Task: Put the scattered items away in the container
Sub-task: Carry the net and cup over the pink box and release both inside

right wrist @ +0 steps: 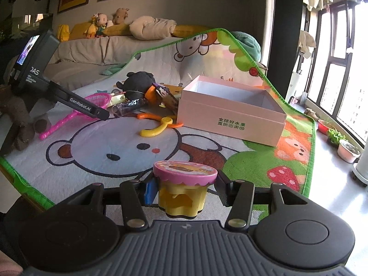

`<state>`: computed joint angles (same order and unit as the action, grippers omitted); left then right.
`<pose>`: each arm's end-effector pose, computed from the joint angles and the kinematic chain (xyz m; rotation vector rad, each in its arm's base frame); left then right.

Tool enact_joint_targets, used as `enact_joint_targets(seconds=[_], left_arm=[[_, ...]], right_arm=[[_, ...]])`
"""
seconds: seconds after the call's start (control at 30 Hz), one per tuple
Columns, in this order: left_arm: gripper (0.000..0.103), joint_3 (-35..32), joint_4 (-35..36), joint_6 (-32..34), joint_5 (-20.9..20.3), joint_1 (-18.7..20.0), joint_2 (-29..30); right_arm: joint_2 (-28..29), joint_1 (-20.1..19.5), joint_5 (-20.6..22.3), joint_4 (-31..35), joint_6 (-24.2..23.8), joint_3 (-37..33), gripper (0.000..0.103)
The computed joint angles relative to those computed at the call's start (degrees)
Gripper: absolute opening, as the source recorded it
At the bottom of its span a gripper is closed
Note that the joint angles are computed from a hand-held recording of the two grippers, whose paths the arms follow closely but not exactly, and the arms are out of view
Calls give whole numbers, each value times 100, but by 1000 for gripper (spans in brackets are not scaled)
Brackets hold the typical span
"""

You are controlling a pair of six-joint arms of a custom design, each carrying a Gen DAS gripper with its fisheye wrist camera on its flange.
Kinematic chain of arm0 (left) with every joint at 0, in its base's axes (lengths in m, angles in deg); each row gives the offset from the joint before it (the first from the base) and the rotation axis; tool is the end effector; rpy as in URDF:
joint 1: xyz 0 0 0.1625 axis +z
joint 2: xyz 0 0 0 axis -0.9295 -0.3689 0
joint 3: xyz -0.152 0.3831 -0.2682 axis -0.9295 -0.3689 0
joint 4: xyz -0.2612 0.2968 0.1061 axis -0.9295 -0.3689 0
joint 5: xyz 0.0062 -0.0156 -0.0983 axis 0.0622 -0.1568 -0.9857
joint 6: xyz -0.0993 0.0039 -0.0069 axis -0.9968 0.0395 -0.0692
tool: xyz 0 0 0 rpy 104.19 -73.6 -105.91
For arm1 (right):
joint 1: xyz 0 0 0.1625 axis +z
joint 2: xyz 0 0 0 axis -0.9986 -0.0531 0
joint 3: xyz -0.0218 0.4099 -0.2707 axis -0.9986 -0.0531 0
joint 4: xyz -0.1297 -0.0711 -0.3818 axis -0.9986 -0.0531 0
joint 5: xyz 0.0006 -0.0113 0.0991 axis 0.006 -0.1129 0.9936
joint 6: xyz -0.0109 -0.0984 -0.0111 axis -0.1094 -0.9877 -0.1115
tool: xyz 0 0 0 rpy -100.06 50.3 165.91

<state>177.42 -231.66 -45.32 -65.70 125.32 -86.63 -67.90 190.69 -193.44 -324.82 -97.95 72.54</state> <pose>-0.1045 -0.5421 0.2005 0.6514 2.1506 -0.9407 0.1970 -0.4069 0.0985 0.9297 -2.1123 1.0592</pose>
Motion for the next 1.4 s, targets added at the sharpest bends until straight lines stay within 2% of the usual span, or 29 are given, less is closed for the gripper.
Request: enact_joint_targets(seconds=[0.23,0.43,0.57,0.73,0.87,0.97,1.0,1.07,1.13,1.2,1.4], left_arm=[[87,482,445,-137,-346,-468,-263],[87,622,880,-236,-1147,-849,-262],[87,453,1099,-246,-1676,-924,-172],[87,-326,1316,27,-2129,-727,41],[87,-1280,1252,212,-2648,-425,338],[90,-2095,1166,227,-2968,-195,686],[98,-2354,1268,131,-3118,-121,786],[99,-2845,1548,-93,-3371,36,957],[100,-3081,1709,-220,-3439,130,1027],[100,-3075,1671,-263,-3289,175,1005],[102,-2066,864,347,-2535,189,649]], right_arm=[[-80,-47,-41,-57,-98,81,51],[-263,-122,-8,-364,-237,209,51],[-604,-271,230,-157,-58,330,51],[-1303,-481,711,929,495,32,51],[-1691,-607,1244,2020,968,-877,51],[-1566,-655,1447,2451,1145,-1767,52],[-1509,-685,1562,2664,1144,-2054,61],[-1337,-677,1477,2905,1097,-2544,76],[-1126,-646,1181,2901,1071,-2924,76],[-1059,-673,1101,2888,1156,-3024,76],[-994,-746,939,2406,813,-2650,76]])
